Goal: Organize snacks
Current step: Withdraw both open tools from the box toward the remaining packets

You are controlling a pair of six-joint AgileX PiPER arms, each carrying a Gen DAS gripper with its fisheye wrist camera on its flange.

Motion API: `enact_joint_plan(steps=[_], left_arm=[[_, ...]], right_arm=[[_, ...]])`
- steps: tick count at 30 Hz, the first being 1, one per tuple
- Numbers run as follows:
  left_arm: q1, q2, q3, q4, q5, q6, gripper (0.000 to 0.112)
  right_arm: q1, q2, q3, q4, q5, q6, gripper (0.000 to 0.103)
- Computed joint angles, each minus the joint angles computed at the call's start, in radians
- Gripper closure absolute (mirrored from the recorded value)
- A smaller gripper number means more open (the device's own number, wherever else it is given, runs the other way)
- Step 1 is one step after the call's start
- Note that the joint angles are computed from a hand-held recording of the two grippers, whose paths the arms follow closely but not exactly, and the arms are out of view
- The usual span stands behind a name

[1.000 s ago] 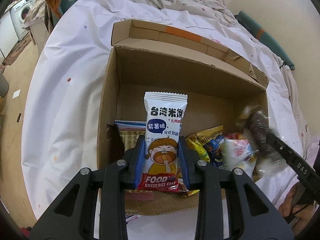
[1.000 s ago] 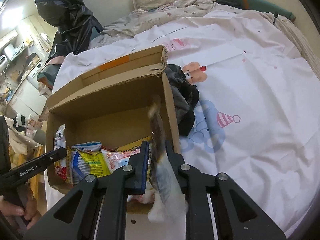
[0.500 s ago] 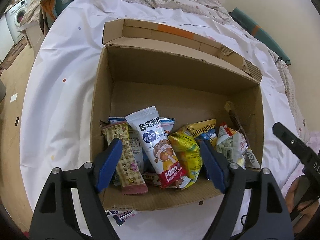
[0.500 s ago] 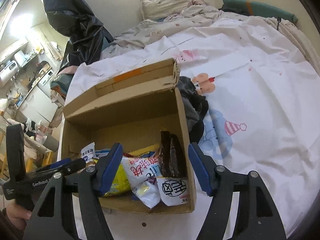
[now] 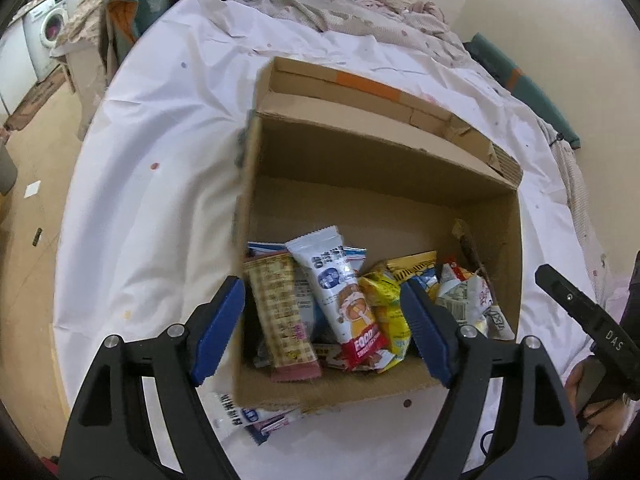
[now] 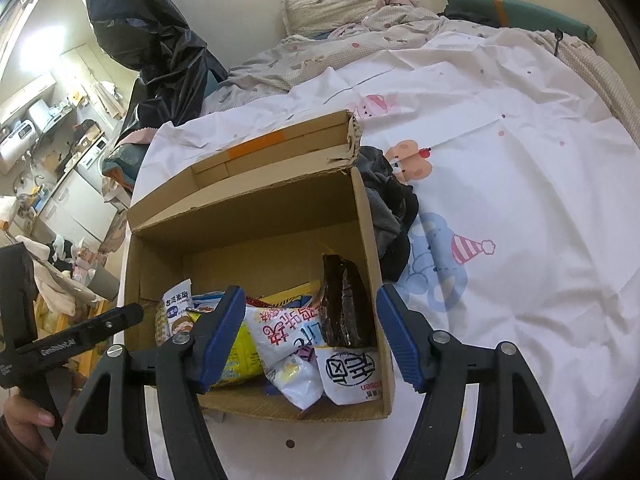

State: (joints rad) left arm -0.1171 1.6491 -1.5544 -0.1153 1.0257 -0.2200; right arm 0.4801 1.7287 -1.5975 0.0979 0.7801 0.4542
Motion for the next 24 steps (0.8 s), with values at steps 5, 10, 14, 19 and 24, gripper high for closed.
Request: enact_joint_plan(steps=[5,10,14,19,24], left_arm=[[0.028,-0.079,0.064,0.024,0.001,0.015,0.035],[0.082,-0.141,0.155,0.028,0.022,0.003,0.035],[0.083,-0.136,0.199,0.034,0.077,0.033,0.035],[0.008,-0.068,0.224,0.017,0.155,0.149,0.035],[-0.143,0.003,0.261,0.178,0.139,0.133,0.035]], right_arm=[[-0.012,-0.032,0.047,0.053,-0.017,-0.019,0.032],[0.001,-0.071,0.087,0.067,-0.020,-0.020,0.032],[0.025,-0.101,0.114,0.038,-0.013,-0.003,0.032],[0.041,-0.141,0.161,0.010,0.003,0.011,0.032],[0.039,-0.187,0.221,-0.016,0.009,0.034,0.032]])
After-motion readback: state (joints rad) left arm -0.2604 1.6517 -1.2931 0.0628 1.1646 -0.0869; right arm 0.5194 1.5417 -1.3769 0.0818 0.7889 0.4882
